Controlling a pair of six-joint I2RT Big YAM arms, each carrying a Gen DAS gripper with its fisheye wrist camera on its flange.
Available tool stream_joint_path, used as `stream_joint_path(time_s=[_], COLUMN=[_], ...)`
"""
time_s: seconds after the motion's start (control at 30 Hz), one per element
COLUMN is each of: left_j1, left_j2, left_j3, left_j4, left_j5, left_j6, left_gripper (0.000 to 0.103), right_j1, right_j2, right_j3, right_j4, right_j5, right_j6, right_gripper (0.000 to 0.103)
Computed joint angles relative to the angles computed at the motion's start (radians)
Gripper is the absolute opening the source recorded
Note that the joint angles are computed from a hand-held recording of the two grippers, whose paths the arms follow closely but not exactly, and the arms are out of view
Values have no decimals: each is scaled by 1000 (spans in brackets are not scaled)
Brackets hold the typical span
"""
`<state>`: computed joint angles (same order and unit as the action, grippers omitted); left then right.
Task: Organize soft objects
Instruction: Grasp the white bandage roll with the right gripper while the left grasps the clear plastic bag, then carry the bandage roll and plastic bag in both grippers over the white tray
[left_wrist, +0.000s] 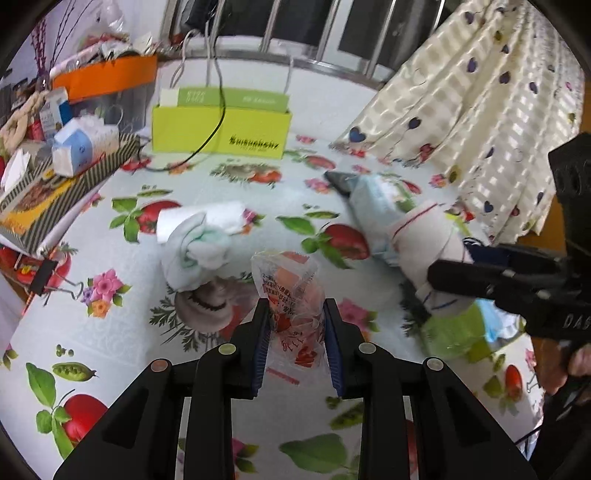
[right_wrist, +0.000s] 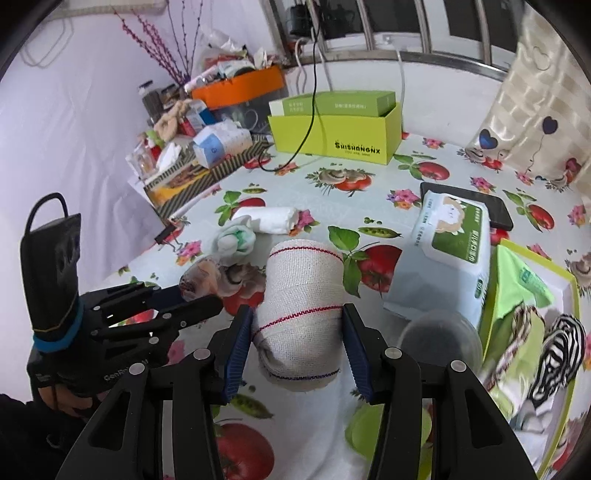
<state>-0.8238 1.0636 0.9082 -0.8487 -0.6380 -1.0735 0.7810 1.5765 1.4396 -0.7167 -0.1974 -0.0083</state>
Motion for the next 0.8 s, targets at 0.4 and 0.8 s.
stream_joint_path(time_s=[0.4, 0.8], left_j1=[-64, -85], left_j2=[41, 79], left_j3=[87, 133], left_j4=[-17, -19], left_j5=[-60, -66], left_j6=[24, 41], left_gripper=[29, 29], right_j1=[-5, -43], right_j2=[-118, -162], right_j3=[-124, -179], right_j4=[87, 118], right_j5=[4, -24], right_j6=[15, 32], right_gripper=[48, 48])
